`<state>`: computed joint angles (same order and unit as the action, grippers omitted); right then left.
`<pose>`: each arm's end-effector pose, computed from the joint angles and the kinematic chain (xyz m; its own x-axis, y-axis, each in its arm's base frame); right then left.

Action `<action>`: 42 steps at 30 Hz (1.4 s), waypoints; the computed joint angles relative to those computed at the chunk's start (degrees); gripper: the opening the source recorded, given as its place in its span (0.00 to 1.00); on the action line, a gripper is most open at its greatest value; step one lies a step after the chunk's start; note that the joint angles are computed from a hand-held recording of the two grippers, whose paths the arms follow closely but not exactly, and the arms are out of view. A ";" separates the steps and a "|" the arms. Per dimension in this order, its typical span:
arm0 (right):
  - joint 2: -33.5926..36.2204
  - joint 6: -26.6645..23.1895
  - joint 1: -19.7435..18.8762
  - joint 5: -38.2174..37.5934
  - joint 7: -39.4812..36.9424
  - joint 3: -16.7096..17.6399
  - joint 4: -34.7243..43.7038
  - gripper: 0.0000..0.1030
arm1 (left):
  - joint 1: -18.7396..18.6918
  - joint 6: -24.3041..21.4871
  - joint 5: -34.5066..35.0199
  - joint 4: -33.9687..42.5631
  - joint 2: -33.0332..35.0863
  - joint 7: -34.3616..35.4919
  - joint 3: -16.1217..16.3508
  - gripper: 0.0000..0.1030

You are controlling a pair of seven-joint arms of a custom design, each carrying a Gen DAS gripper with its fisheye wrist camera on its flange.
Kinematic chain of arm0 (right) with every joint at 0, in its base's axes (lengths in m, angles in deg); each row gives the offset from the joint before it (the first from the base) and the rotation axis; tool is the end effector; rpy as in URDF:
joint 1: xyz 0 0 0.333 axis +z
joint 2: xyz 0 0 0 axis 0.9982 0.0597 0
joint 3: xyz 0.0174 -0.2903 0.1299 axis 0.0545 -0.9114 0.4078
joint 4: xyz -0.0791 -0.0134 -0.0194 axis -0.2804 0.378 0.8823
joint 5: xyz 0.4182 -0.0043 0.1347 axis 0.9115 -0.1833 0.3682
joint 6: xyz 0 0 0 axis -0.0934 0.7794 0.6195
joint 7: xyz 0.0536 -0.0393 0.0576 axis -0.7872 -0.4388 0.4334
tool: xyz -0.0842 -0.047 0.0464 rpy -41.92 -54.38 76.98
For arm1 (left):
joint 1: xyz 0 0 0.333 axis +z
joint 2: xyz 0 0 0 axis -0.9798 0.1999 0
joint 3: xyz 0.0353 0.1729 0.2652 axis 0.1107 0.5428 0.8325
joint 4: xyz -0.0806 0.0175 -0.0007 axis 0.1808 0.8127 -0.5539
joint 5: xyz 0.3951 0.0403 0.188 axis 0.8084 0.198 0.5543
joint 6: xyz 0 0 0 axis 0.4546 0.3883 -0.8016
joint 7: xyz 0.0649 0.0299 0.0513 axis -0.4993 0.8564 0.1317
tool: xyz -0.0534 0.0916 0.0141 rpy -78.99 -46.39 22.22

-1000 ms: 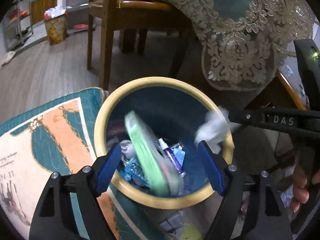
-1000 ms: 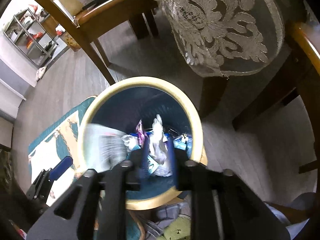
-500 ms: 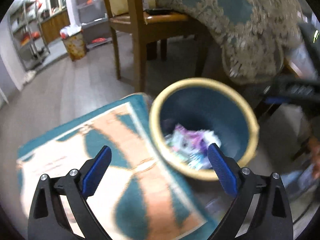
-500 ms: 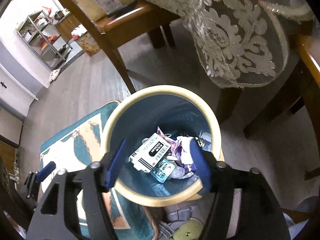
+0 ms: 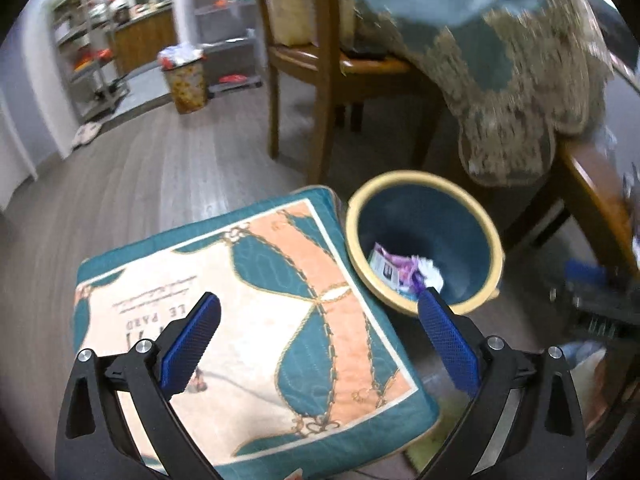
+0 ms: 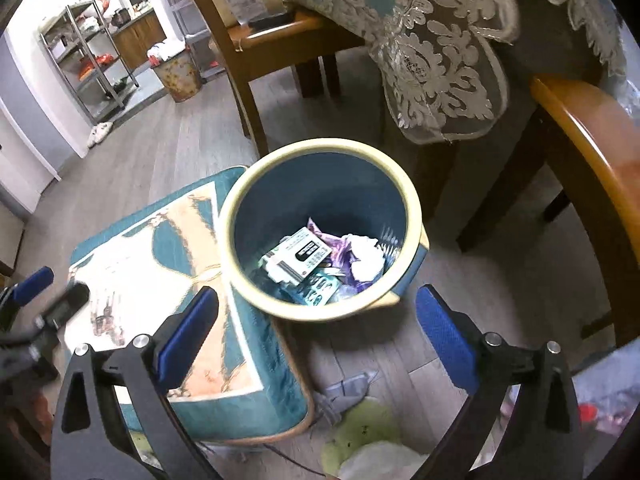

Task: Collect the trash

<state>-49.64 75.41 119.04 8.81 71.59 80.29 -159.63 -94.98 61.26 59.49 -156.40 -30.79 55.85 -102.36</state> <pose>0.5876 0.4403 0.5161 0.0106 -0.9890 -0.1475 -0.8429 0.0705 -0.5335 0.5753 -0.3275 0.5291 -0.0281 -0.9993 0.0261 -0.7928 0.0064 -0.6094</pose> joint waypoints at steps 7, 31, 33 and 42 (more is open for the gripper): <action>-4.30 3.21 -0.36 -0.72 3.97 0.64 -5.79 0.94 | 0.29 0.70 1.33 -2.88 -3.42 -2.14 -0.60 0.95; -3.30 1.81 0.11 -4.42 7.79 0.69 -4.79 0.94 | 0.45 1.35 5.65 -3.59 -3.55 -3.57 -1.38 0.95; -3.25 1.80 0.11 -4.33 7.68 0.71 -4.72 0.94 | 0.42 1.22 5.68 -3.52 -3.49 -3.54 -1.37 0.95; -3.30 1.78 0.12 -4.43 7.70 0.68 -4.77 0.94 | 0.34 1.66 5.41 -3.62 -3.35 -3.23 -1.31 0.95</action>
<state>-52.94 77.19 119.16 4.38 79.28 80.97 -164.39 -94.64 62.92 64.90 -160.02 -34.14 52.62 -103.66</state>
